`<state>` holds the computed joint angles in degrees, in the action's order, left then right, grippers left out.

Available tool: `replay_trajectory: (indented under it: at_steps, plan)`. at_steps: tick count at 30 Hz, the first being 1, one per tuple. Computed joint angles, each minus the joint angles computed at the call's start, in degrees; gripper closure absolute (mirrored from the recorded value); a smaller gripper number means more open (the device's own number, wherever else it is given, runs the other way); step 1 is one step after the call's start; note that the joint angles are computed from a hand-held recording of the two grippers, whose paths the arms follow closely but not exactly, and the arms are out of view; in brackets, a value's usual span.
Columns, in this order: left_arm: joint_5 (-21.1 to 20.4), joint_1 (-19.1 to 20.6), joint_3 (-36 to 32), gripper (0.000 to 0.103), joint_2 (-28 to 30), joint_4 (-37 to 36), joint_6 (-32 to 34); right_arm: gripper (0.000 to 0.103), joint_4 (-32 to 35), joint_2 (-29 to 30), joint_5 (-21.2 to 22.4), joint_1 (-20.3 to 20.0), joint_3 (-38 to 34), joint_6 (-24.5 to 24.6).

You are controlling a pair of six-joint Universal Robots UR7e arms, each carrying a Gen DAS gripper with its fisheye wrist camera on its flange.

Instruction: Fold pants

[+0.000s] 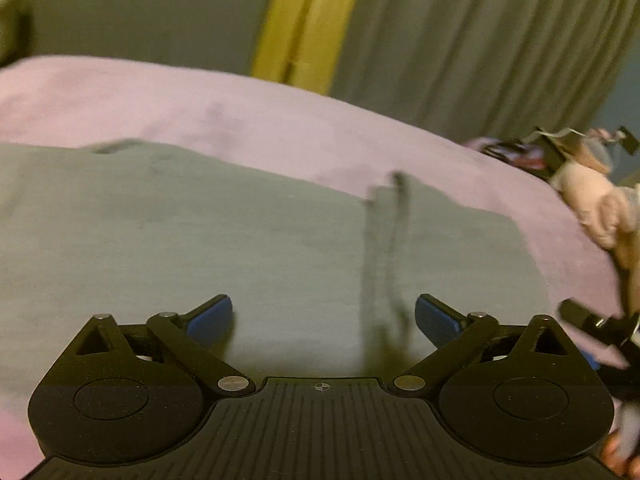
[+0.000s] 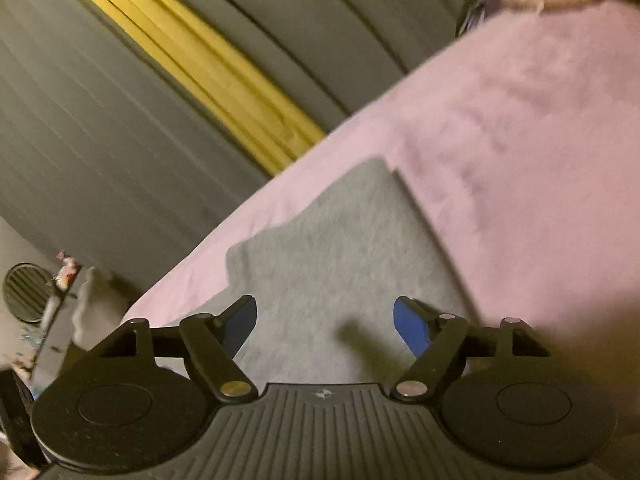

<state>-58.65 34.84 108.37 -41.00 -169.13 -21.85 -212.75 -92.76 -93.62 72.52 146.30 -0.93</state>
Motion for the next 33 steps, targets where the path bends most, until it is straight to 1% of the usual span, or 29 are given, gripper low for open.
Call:
replay_trajectory:
  at_steps: [2,3,4,5,6,7,9,10,11,12,13,14,16,18,19,21,25,27,29,30,31,33]
  plan:
    - [-2.51,0.95,-4.63,0.018,2.34,5.42,-1.02,0.023,2.22,-1.18,1.52,-0.47,-0.16,0.27]
    - [-3.44,1.52,-7.14,0.021,3.49,9.38,-2.12,0.022,3.26,-1.37,1.76,-0.53,-0.39,0.56]
    - [-4.53,2.08,-9.43,0.026,4.66,13.16,-3.50,0.022,3.96,-1.56,1.96,-0.78,-0.34,0.76]
    - [-6.03,2.75,-11.32,0.027,5.73,15.88,-4.38,0.022,4.59,-1.66,2.22,-0.93,-0.39,1.05]
    - [-7.11,3.13,-12.27,0.027,6.50,16.85,-4.74,0.022,5.49,-2.34,3.05,-1.63,-0.17,1.12]
    - [-7.34,3.26,-12.78,0.027,7.13,16.71,-4.90,0.021,5.79,-2.94,4.45,-2.58,0.41,0.92]
    - [-8.40,3.30,-13.40,0.027,7.88,15.77,-4.46,0.020,5.75,-2.12,5.34,-2.82,-0.07,0.91]
    - [-9.97,3.56,-14.05,0.032,8.33,15.88,-4.26,0.020,5.92,-1.89,5.89,-3.17,-0.35,0.78]
    - [-11.66,3.73,-14.71,0.048,8.66,16.32,-3.96,0.020,5.94,-1.72,6.54,-3.55,-0.44,0.55]
    - [-12.26,3.68,-15.45,0.052,9.15,17.09,-3.66,0.020,5.87,-1.54,6.99,-3.79,-0.52,0.33]
    - [-10.70,3.16,-16.07,0.060,9.62,18.02,-3.47,0.020,5.86,-1.34,7.10,-3.87,-0.69,0.30]
    - [-9.31,2.72,-16.27,0.079,9.93,18.27,-2.92,0.020,5.67,-1.27,7.29,-3.87,-0.63,0.28]
    - [-9.34,2.73,-15.73,0.083,9.43,17.42,-2.90,0.020,4.94,-1.21,8.29,-4.23,-0.36,0.06]
    - [-9.54,2.73,-14.72,0.084,8.36,15.68,-3.64,0.020,3.67,-1.35,9.85,-4.61,0.22,-0.60]
    - [-9.65,2.65,-13.83,0.085,7.57,14.41,-3.36,0.018,2.55,-1.39,10.98,-4.84,0.66,-1.35]
    - [-9.13,2.21,-12.09,0.086,5.73,12.99,-2.26,0.015,0.96,-1.30,11.56,-4.50,1.22,-2.67]
    - [-3.88,1.17,-8.59,0.086,1.89,11.48,0.68,0.015,1.33,-1.18,11.99,-3.44,1.21,-4.77]
    - [-0.86,1.46,-6.74,0.086,-0.48,12.40,-0.16,0.014,2.05,-1.58,13.44,-3.73,1.29,-5.35]
    - [4.75,1.26,-5.22,0.084,-1.73,13.59,-0.93,0.013,3.01,-1.63,12.40,-3.17,0.92,-5.34]
    - [6.74,1.29,-4.38,0.082,-2.36,14.53,-1.61,0.013,3.69,-1.65,11.74,-2.89,0.70,-5.28]
    - [7.10,1.66,-3.58,0.079,-3.07,15.41,-2.22,0.013,4.33,-1.66,11.27,-2.74,0.48,-5.12]
    - [6.20,2.30,-2.48,0.077,-3.99,16.36,-3.38,0.013,5.67,-1.80,11.00,-2.67,0.10,-4.84]
